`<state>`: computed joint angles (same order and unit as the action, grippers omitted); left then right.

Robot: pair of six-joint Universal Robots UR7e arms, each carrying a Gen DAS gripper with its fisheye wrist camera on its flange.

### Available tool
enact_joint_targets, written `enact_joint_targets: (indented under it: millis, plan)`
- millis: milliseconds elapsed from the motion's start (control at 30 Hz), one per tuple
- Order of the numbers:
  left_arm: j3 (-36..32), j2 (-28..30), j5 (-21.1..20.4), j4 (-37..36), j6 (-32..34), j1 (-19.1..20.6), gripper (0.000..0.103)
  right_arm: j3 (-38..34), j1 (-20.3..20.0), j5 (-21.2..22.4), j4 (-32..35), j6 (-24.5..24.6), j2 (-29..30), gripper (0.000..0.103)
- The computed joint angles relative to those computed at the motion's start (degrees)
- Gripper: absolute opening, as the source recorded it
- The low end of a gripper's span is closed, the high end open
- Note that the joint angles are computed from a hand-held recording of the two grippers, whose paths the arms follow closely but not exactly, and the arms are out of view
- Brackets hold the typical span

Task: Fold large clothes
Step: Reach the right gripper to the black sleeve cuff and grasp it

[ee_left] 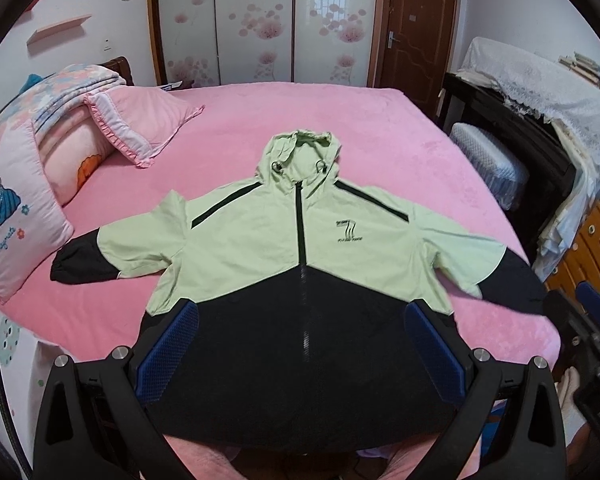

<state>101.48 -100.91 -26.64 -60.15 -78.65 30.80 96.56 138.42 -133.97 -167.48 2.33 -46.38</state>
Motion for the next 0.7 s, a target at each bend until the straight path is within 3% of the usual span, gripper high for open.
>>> enact_joint_targets:
  millis: [200,500,700]
  plan:
    - [-1.95,2.80,1.84,-4.63,5.97,0.79,0.102,-1.58,-0.68,-0.75,-3.50,-4.04,-0.76,0.078]
    - [-2.22,6.15,5.40,-23.33,22.00,0.81,0.102,-5.36,-1.66,-4.46,-1.56,-8.98,-0.66,0.078]
    - [-2.50,9.47,5.06,-35.25,32.78,1.67,0.102,-4.96,-3.39,-0.10,-0.56,-8.47,-2.78,0.078]
